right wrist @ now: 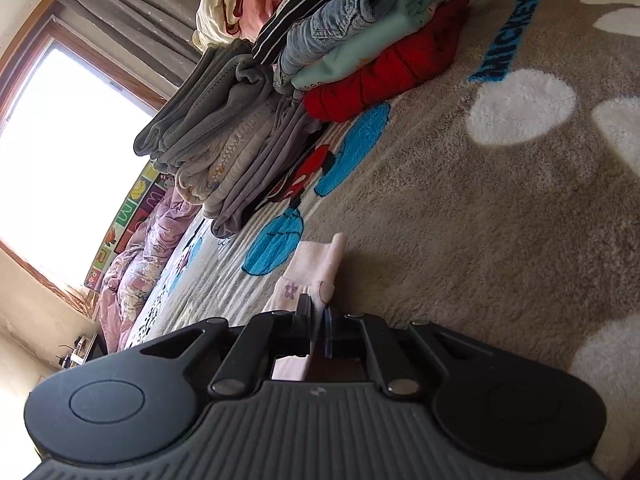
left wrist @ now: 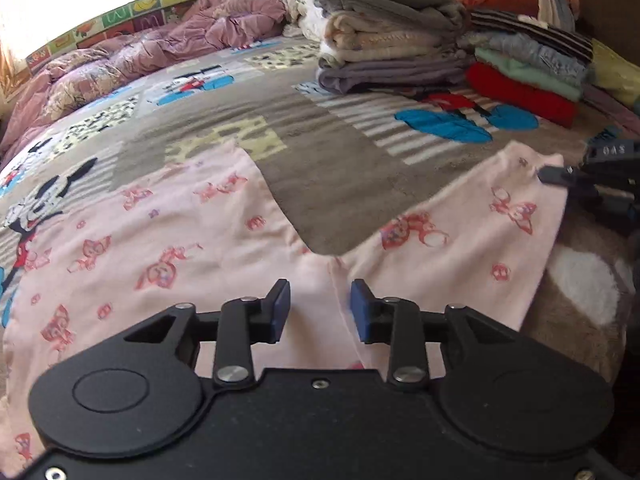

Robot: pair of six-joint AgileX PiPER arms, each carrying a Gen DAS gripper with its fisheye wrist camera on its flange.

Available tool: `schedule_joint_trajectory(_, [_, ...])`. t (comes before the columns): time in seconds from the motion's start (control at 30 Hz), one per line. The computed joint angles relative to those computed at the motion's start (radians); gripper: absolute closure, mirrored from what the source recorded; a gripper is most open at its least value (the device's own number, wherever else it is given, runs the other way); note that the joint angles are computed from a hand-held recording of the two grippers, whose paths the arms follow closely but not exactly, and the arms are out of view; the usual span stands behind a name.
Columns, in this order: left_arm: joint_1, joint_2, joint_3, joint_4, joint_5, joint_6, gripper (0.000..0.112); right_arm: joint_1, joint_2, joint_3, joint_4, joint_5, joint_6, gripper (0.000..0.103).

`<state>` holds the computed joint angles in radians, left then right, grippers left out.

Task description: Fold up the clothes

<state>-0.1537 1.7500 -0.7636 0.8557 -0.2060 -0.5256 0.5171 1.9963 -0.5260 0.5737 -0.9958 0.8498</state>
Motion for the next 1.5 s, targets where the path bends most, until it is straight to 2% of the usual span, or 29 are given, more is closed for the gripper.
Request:
schedule_joint_trajectory(0.03, [-0.001, -0.02, 0.031, -0.076, -0.02, 0.085, 0.077, 0.015, -0.006, 0.001, 0.037, -0.005, -0.032, 0.087])
schedule_joint_trajectory(0.07, [0.003, -0.052, 0.069, -0.123, -0.055, 0.13, 0.077, 0.031, -0.013, 0.0, 0.081, -0.009, -0.066, 0.079])
schedule_joint_trajectory(0.1, [0.008, -0.086, 0.104, -0.13, -0.086, 0.135, 0.077, 0.049, -0.02, 0.0, 0.124, -0.015, -0.101, 0.069])
schedule_joint_trajectory(0.17, [0.025, -0.16, 0.161, -0.055, -0.131, 0.072, 0.075, 0.093, -0.049, 0.006, 0.223, -0.035, -0.217, 0.058])
schedule_joint_trajectory(0.23, [0.059, -0.24, 0.216, 0.029, -0.147, 0.034, 0.073, 0.139, -0.077, 0.011, 0.322, -0.065, -0.336, 0.058])
schedule_joint_trajectory(0.33, [0.214, -0.345, 0.28, 0.131, -0.192, -0.076, 0.073, 0.181, -0.097, 0.028, 0.376, -0.124, -0.424, 0.058])
schedule_joint_trajectory(0.43, [0.407, -0.343, 0.266, 0.252, -0.2, -0.214, 0.074, 0.168, -0.11, 0.049, 0.227, -0.153, -0.417, 0.058])
schedule_joint_trajectory(0.5, [0.507, -0.331, 0.251, 0.275, -0.165, -0.25, 0.076, 0.161, -0.115, 0.041, 0.092, -0.138, -0.423, 0.058])
schedule_joint_trajectory(0.53, [0.552, -0.329, 0.244, 0.319, -0.165, -0.302, 0.076, 0.174, -0.12, 0.024, 0.041, -0.116, -0.457, 0.058])
schedule_joint_trajectory(0.63, [0.676, -0.331, 0.247, 0.474, -0.246, -0.468, 0.076, 0.23, -0.128, -0.054, -0.094, -0.011, -0.588, 0.058])
schedule_joint_trajectory(0.73, [0.682, -0.315, 0.295, 0.463, -0.297, -0.413, 0.076, 0.32, -0.111, -0.148, -0.178, 0.113, -0.727, 0.058])
schedule_joint_trajectory(0.77, [0.678, -0.306, 0.311, 0.455, -0.311, -0.389, 0.075, 0.351, -0.108, -0.189, -0.187, 0.181, -0.792, 0.059])
schedule_joint_trajectory(0.8, [0.674, -0.296, 0.327, 0.447, -0.325, -0.365, 0.074, 0.385, -0.105, -0.24, -0.157, 0.281, -0.892, 0.062])
schedule_joint_trajectory(0.87, [0.672, -0.29, 0.364, 0.416, -0.335, -0.28, 0.065, 0.434, -0.037, -0.359, -0.073, 0.481, -1.092, 0.062])
schedule_joint_trajectory(0.9, [0.673, -0.289, 0.384, 0.396, -0.336, -0.227, 0.064, 0.456, 0.007, -0.404, 0.002, 0.546, -1.192, 0.061])
schedule_joint_trajectory(0.93, [0.674, -0.288, 0.405, 0.373, -0.338, -0.172, 0.064, 0.479, 0.011, -0.421, 0.095, 0.571, -1.287, 0.061])
schedule_joint_trajectory(0.97, [0.675, -0.287, 0.424, 0.354, -0.339, -0.122, 0.064, 0.507, 0.0, -0.415, 0.177, 0.557, -1.344, 0.059])
schedule_joint_trajectory(1.0, [0.704, -0.288, 0.438, 0.375, -0.378, -0.112, 0.065, 0.521, -0.016, -0.407, 0.22, 0.542, -1.369, 0.062])
schedule_joint_trajectory(1.03, [0.751, -0.295, 0.444, 0.42, -0.439, -0.141, 0.064, 0.538, -0.033, -0.383, 0.224, 0.488, -1.359, 0.063])
schedule_joint_trajectory(1.07, [0.767, -0.287, 0.445, 0.425, -0.461, -0.142, 0.064, 0.549, -0.047, -0.35, 0.196, 0.43, -1.309, 0.063])
schedule_joint_trajectory(1.1, [0.755, -0.264, 0.437, 0.41, -0.443, -0.135, 0.061, 0.552, -0.071, -0.326, 0.178, 0.413, -1.268, 0.062])
schedule_joint_trajectory(1.13, [0.735, -0.248, 0.427, 0.395, -0.411, -0.139, 0.058, 0.547, -0.071, -0.331, 0.198, 0.436, -1.268, 0.06])
schedule_joint_trajectory(1.2, [0.711, -0.215, 0.417, 0.354, -0.378, -0.113, 0.055, 0.506, -0.02, -0.374, 0.238, 0.532, -1.298, 0.056])
schedule_joint_trajectory(1.27, [0.725, -0.223, 0.44, 0.319, -0.414, -0.046, 0.054, 0.512, -0.024, -0.362, 0.235, 0.507, -1.274, 0.056])
schedule_joint_trajectory(1.3, [0.744, -0.247, 0.449, 0.349, -0.437, -0.073, 0.054, 0.516, -0.029, -0.362, 0.253, 0.499, -1.292, 0.057])
schedule_joint_trajectory(1.37, [0.803, -0.272, 0.489, 0.356, -0.525, -0.033, 0.054, 0.537, -0.05, -0.336, 0.261, 0.454, -1.279, 0.056])
schedule_joint_trajectory(1.4, [0.807, -0.272, 0.502, 0.329, -0.535, 0.002, 0.052, 0.544, -0.056, -0.328, 0.279, 0.443, -1.272, 0.056])
schedule_joint_trajectory(1.5, [0.745, -0.251, 0.478, 0.338, -0.427, -0.031, 0.04, 0.542, -0.076, -0.31, 0.326, 0.436, -1.223, 0.056])
